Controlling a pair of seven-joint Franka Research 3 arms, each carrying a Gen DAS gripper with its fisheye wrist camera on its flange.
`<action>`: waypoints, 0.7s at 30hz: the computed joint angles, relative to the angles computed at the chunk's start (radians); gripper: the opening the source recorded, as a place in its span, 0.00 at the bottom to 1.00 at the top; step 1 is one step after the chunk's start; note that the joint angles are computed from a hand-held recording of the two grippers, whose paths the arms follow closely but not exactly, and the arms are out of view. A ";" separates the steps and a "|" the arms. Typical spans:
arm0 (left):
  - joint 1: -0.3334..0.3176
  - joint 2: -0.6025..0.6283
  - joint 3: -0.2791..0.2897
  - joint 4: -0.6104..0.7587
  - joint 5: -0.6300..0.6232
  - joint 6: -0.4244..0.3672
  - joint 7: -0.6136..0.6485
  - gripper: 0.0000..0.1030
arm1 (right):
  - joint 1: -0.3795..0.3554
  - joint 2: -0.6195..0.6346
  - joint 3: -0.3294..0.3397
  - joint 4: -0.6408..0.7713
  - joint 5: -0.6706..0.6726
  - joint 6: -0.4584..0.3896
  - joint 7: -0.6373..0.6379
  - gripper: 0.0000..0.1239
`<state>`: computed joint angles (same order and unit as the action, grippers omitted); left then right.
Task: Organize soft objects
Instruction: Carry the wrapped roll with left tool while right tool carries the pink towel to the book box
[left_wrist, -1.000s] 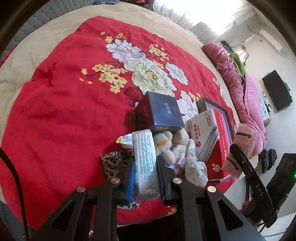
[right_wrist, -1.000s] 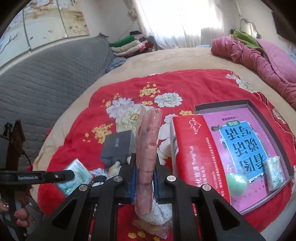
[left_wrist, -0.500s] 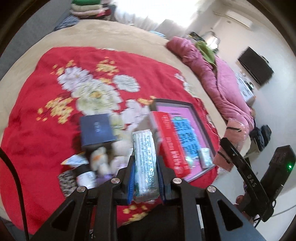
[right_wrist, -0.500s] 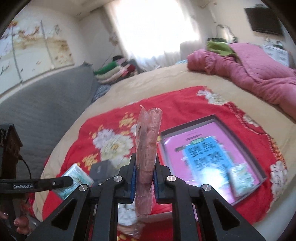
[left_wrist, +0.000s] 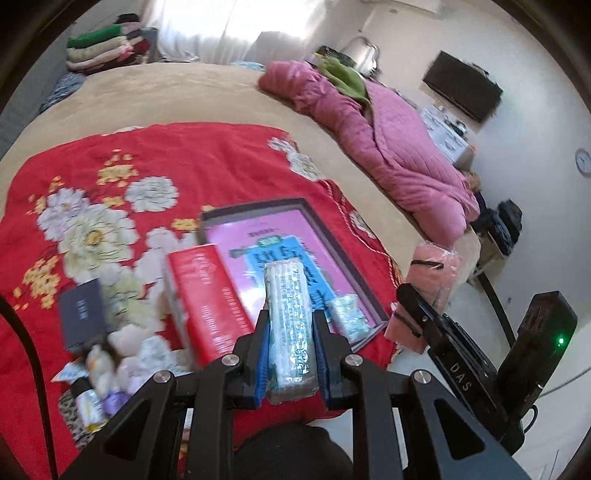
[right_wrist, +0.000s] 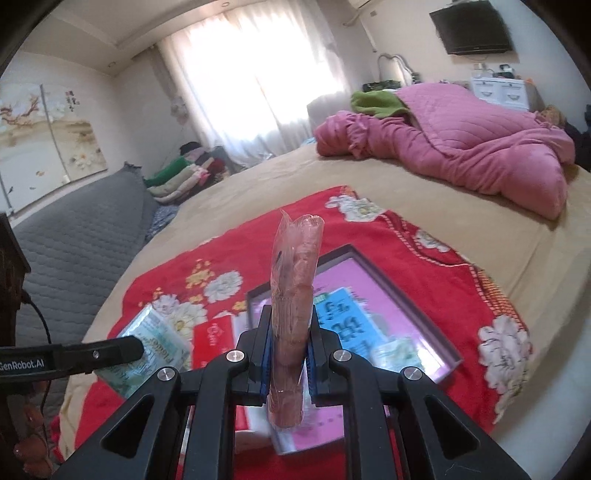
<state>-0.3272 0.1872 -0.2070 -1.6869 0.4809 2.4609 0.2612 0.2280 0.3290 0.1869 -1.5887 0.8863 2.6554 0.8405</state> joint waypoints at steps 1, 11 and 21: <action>0.001 0.032 -0.003 0.032 -0.011 0.002 0.019 0.21 | -0.007 0.004 -0.001 0.001 0.008 -0.005 -0.002 0.12; -0.013 0.234 0.002 0.237 -0.123 0.013 0.142 0.21 | -0.028 0.063 -0.016 0.049 -0.027 -0.045 0.052 0.12; -0.018 0.413 -0.006 0.411 -0.261 0.014 0.256 0.21 | -0.048 0.122 -0.019 0.097 -0.095 -0.065 0.110 0.12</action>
